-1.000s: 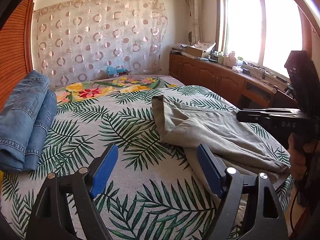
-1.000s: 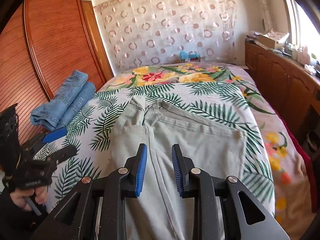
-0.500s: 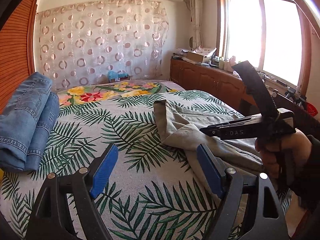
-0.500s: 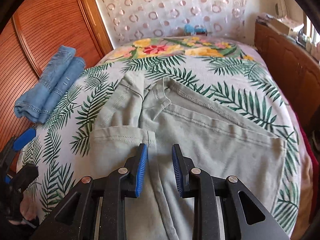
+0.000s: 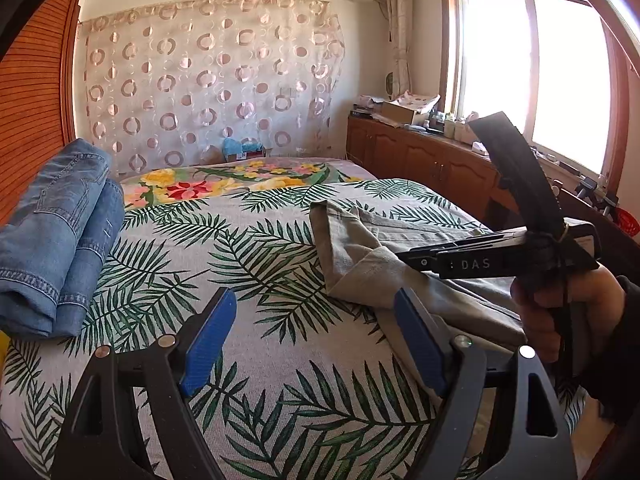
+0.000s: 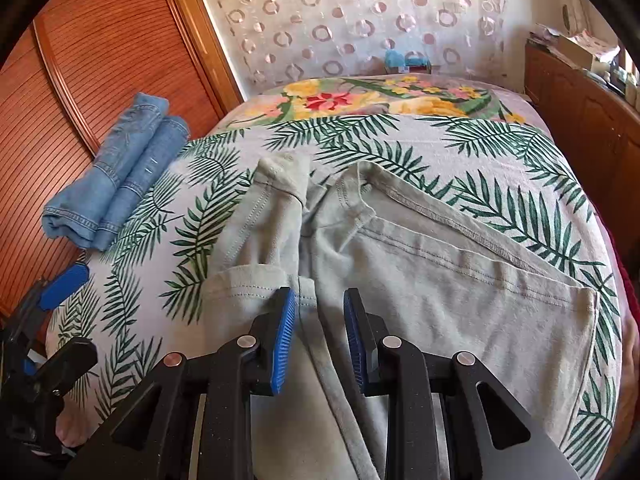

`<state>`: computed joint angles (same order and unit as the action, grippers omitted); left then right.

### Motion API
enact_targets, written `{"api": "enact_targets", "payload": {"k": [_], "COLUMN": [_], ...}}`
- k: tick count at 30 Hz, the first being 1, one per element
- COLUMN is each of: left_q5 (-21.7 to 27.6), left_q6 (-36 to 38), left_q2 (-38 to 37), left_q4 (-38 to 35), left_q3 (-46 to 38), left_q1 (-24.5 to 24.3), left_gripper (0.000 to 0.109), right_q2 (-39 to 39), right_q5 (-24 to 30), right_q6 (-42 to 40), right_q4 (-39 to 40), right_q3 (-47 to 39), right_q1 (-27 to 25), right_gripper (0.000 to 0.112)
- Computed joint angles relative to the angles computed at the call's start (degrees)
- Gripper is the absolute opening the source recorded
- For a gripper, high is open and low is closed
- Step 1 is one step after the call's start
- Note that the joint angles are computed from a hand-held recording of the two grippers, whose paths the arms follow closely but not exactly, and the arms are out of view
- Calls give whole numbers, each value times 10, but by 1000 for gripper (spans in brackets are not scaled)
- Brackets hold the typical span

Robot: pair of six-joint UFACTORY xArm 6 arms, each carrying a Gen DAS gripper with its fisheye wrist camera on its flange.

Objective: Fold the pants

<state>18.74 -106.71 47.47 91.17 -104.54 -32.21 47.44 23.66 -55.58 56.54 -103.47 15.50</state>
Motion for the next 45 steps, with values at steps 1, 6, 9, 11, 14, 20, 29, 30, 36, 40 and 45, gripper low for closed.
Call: {"api": "enact_targets", "payload": {"k": [1,6,9,11,14,20,29,30,36,40,45], "left_q5": [1,5,6,6,6,1,0,0,9,-9,-24], "left_q6": [1,-1,5,5,6,27,42,51,187,234,319], "left_q2": [0,3,3,4,5,12,19,20,39,48,69], "left_q4": [-2,1,-5,-6,-8,-28,-43,-49,-163,-211,-301], "left_q3": [0,-4,-4,-5,-6,-13,-19,-20,-39,-48,-70], "left_q1": [0,-1,-1,-1,-1,1,3,3,-3,-4,-10], "left_gripper": [82,82,82,82,82,82,82,82,82,82,82], "right_q2": [-2,-12,-14,-4,5,8,-63,-70,-91,-94,-100], "right_q5": [-5,-15,1,12,0,18,-17,-24,-67,-98,-145], "right_q6": [-7,-73,-77,-49,-13,-1,-182,-198,-244,-252,-227], "right_q4": [6,83,90,45,-7,-22,166,179,217,218,185], "right_q3": [4,18,19,11,6,-4,67,74,96,97,106], "right_q1": [1,0,-4,-3,4,2,-1,-2,-8,-15,-19], "right_gripper": [26,26,26,26,26,14,5,5,5,5,5]}}
